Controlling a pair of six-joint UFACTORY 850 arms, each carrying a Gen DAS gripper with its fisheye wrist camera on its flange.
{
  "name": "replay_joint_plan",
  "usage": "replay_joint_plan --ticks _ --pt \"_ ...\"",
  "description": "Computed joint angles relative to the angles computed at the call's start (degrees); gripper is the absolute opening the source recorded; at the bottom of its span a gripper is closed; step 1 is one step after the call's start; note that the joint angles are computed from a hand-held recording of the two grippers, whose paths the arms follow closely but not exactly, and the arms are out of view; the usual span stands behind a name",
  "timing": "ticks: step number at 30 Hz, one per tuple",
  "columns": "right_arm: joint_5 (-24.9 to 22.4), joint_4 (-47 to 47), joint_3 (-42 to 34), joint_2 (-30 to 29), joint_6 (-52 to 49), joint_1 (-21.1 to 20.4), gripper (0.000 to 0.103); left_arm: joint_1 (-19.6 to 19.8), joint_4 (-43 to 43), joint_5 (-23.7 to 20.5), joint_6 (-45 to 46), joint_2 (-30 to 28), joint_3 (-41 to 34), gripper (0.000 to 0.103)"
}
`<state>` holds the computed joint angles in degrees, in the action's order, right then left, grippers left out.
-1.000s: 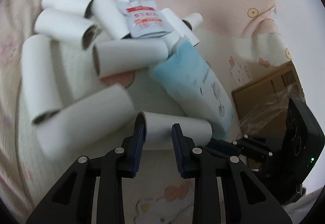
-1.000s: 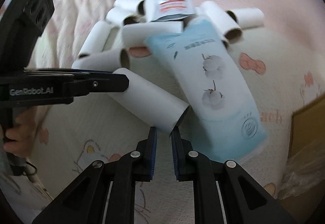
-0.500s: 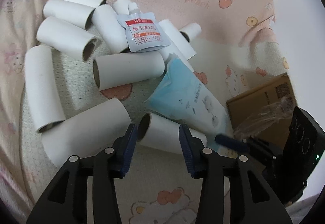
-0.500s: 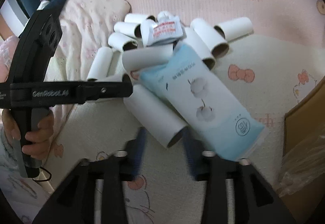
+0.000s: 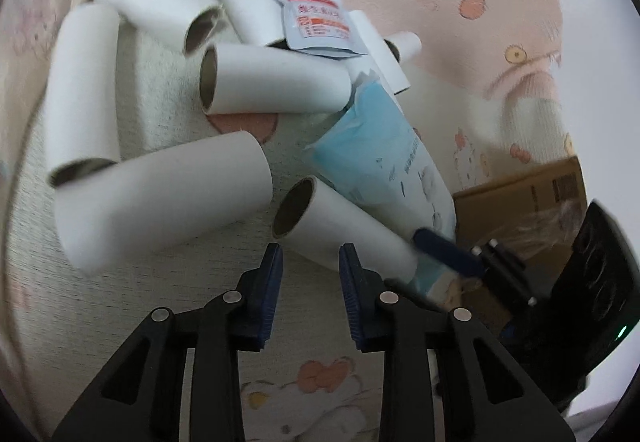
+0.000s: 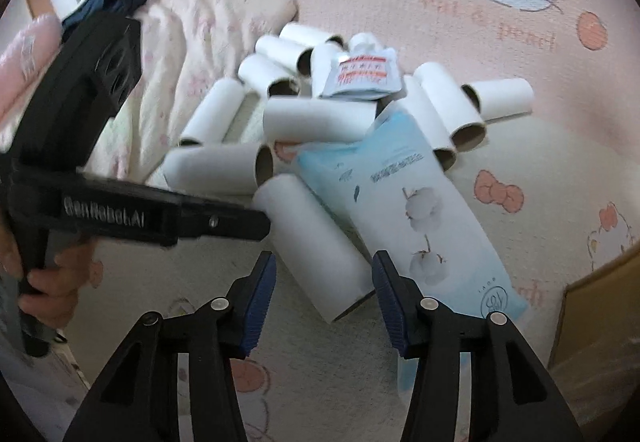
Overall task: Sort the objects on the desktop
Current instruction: 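Close the right tool around the white tube and lift it upright, then carry the white tube with the right tool to the cardboard box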
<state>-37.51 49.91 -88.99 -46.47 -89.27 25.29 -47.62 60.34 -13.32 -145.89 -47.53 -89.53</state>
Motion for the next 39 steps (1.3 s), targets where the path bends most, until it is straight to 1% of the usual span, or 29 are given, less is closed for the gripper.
replay_joint_plan --ticks 3,6,8,9,11,13,14,16,19,21,24,26,28,31,33,34,36,39 --pt "0.2 -2.5 -0.6 -0.6 1.2 0.5 0.046 0.4 6.7 0.9 -7.1 -0.1 0.2 0.031" --pt "-0.5 -4.8 -1.8 -1.5 4.3 0.7 0.046 1.0 5.9 1.1 -5.2 -0.6 -0.7 0.033" --pt "-2.1 -7.1 -3.6 -2.7 8.7 0.9 0.046 1.4 5.5 1.5 -4.6 -1.1 -1.5 0.039" --pt "-3.2 -8.5 -4.8 -3.5 11.3 0.9 0.046 1.6 7.2 2.0 -6.6 -1.3 -1.6 0.040" --pt "-4.5 -10.7 -6.5 -4.9 16.2 1.2 0.045 1.7 14.8 2.2 -15.6 -1.7 -1.4 0.044" --pt "-4.5 -11.7 -6.9 -5.4 18.6 1.3 0.043 1.6 22.1 1.8 -23.6 -2.0 -1.4 0.045" --pt "-3.9 -11.4 -6.4 -5.2 18.3 1.3 0.043 1.5 23.9 1.2 -25.8 -2.2 -1.4 0.045" --pt "-3.2 -11.8 -5.7 -4.7 17.9 1.5 0.042 1.3 24.5 0.4 -26.4 -2.3 -1.6 0.045" --pt "-3.1 -12.3 -5.2 -4.3 18.2 1.6 0.040 1.4 26.9 0.8 -29.0 -2.3 -1.4 0.045" --pt "-3.5 -11.4 -4.6 -3.9 17.7 1.5 0.040 1.4 24.8 0.8 -27.1 -2.0 -1.2 0.045" --pt "-4.2 -10.0 -3.6 -2.9 16.7 1.1 0.040 1.0 20.2 -0.2 -21.3 -1.3 -1.4 0.045" --pt "-4.2 -8.5 -2.4 -1.5 14.8 0.8 0.040 0.4 20.9 -1.6 -20.7 -0.4 -1.1 0.045" --pt "-3.5 -6.9 -1.0 0.3 12.6 0.7 0.039 0.2 20.3 -2.8 -18.3 0.3 -1.3 0.045" --pt "-2.2 -3.0 0.8 2.7 8.3 0.2 0.039 -0.1 23.3 -5.2 -19.1 1.7 -1.3 0.045" --pt "-1.7 -1.3 1.5 3.9 6.5 0.0 0.039 0.0 23.5 -6.0 -17.8 2.3 -1.9 0.045" --pt "-1.2 -0.4 1.8 4.5 5.5 -0.2 0.039 0.1 24.7 -6.2 -18.6 2.4 -2.1 0.045" --pt "0.1 1.7 2.7 5.6 3.3 -0.4 0.039 0.3 28.0 -6.3 -20.9 2.3 -2.6 0.045" --pt "1.2 3.1 2.5 5.8 3.6 -1.0 0.039 1.0 27.8 -5.2 -20.5 0.8 -5.2 0.045"
